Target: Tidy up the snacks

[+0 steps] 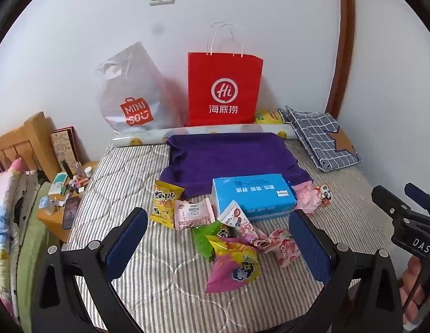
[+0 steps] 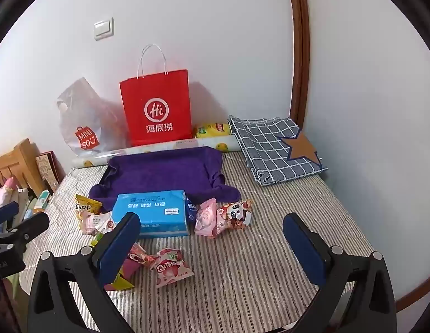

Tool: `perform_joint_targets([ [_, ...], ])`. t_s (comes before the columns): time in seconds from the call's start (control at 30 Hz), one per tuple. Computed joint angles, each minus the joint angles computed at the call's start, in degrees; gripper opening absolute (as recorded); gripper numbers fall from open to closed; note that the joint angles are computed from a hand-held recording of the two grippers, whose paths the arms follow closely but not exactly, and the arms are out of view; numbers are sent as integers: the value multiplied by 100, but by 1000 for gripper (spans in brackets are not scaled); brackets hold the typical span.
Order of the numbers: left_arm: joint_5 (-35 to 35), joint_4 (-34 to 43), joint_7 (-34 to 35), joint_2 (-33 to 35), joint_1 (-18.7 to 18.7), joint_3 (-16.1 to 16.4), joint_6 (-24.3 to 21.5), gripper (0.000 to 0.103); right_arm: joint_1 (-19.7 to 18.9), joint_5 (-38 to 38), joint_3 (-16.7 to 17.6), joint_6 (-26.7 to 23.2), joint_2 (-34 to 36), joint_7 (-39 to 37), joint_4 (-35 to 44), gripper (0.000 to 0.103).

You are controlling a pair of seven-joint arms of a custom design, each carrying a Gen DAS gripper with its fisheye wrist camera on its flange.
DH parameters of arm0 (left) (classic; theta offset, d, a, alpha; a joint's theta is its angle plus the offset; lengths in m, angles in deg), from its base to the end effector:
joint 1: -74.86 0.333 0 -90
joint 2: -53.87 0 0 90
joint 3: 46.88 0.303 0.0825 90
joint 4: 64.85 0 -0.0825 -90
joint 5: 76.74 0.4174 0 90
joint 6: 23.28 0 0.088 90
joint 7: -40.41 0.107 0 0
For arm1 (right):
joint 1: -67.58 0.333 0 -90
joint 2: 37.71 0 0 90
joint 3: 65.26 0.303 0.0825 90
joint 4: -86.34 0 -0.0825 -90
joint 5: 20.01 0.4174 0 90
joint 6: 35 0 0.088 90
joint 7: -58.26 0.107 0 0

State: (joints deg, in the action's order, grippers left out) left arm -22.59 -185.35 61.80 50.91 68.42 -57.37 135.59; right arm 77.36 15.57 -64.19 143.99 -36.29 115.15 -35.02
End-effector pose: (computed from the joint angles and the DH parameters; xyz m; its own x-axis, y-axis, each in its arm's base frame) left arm 0.5667 -0.2107 0.4809 0.1119 -0.9934 0.0247 -0.6105 -0.0884 -0.7871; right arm 0.6132 0.0664 0.4773 0.1730 -0.9840 -0.0420 -0.5515 -0.0615 -0.8319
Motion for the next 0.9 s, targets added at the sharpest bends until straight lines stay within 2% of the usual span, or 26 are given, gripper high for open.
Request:
perform_joint_targets([
  [0.13,-84,-11,24,17,7,15,133,101,0,-413,-55,-35,-48,368,-70,103],
  [0.2,-184,38,114,49,-12,2,57,101,5,122,-15,-8,-151,-80,-61,103],
  [0.33,-331,214,295,81,-83,-32,-147,101,40,411,10,-33,-88,-279,10,103],
  [0.37,-302,191,252,68,-79,-22,-117,101,25,924,16,-61,-177,-760,-21,103],
  [0.4,-247,166,181,50,-79,-23,-89,101,33,1039,13,-43,-183,-855,-24,103],
  [0.47,-232,-16,150,-54,-33,23,137,101,31,957,1,-50,-190,-770,-34,103],
  [0.6,-168,-63,81,-90,11,6,218,101,39,892,-2,-77,-194,-696,-36,103],
  [0.9,65,-40,-126,-84,24,-31,170,101,81,1047,1,-7,-227,-914,-70,103],
])
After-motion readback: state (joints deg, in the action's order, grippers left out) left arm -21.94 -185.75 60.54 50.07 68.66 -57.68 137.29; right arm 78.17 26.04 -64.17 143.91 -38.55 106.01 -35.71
